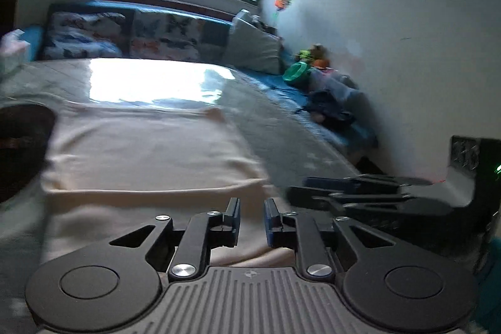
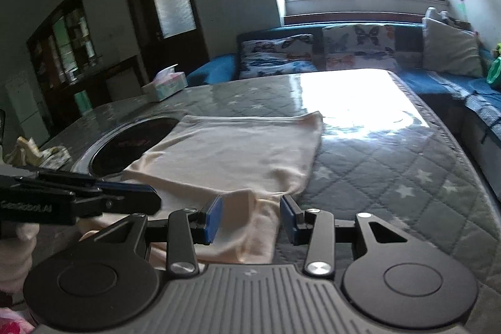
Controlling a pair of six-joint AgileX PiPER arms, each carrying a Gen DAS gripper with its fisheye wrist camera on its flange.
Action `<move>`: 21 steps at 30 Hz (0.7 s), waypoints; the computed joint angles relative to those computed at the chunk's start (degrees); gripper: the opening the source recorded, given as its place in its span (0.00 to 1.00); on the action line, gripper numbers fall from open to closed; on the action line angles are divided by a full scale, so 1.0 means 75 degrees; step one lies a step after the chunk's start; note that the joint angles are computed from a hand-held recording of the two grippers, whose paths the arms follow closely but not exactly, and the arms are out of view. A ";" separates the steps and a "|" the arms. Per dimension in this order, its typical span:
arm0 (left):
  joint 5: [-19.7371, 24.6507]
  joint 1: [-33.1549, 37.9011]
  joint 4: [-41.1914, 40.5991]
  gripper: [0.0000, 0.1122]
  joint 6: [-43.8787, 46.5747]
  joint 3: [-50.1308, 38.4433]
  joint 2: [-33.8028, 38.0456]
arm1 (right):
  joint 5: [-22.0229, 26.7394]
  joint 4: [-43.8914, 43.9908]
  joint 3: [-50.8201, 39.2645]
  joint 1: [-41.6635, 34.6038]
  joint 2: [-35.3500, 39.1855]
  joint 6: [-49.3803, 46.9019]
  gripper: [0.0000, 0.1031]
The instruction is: Fold clothes
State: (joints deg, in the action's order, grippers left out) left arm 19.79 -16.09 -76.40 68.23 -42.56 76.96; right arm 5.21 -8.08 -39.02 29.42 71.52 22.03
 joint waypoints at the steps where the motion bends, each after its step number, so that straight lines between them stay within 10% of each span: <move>1: -0.0193 0.0137 0.0055 0.16 0.0094 0.0168 -0.0132 | -0.0009 0.0152 -0.0066 0.0046 0.0111 -0.0183 0.39; 9: -0.1297 0.1261 0.2930 0.26 -0.2512 0.0956 -0.0588 | -0.0069 0.1655 -0.0596 0.0084 0.1018 -0.1773 0.38; 21: -0.0065 0.2295 0.0730 0.06 -0.0206 0.0859 -0.0127 | 0.0637 -0.1014 -0.0989 0.0413 0.1274 0.0887 0.07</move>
State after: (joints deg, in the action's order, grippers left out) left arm 19.30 1.13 -70.93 66.69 -36.11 76.01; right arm 9.99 -15.69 -46.43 32.52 81.07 28.68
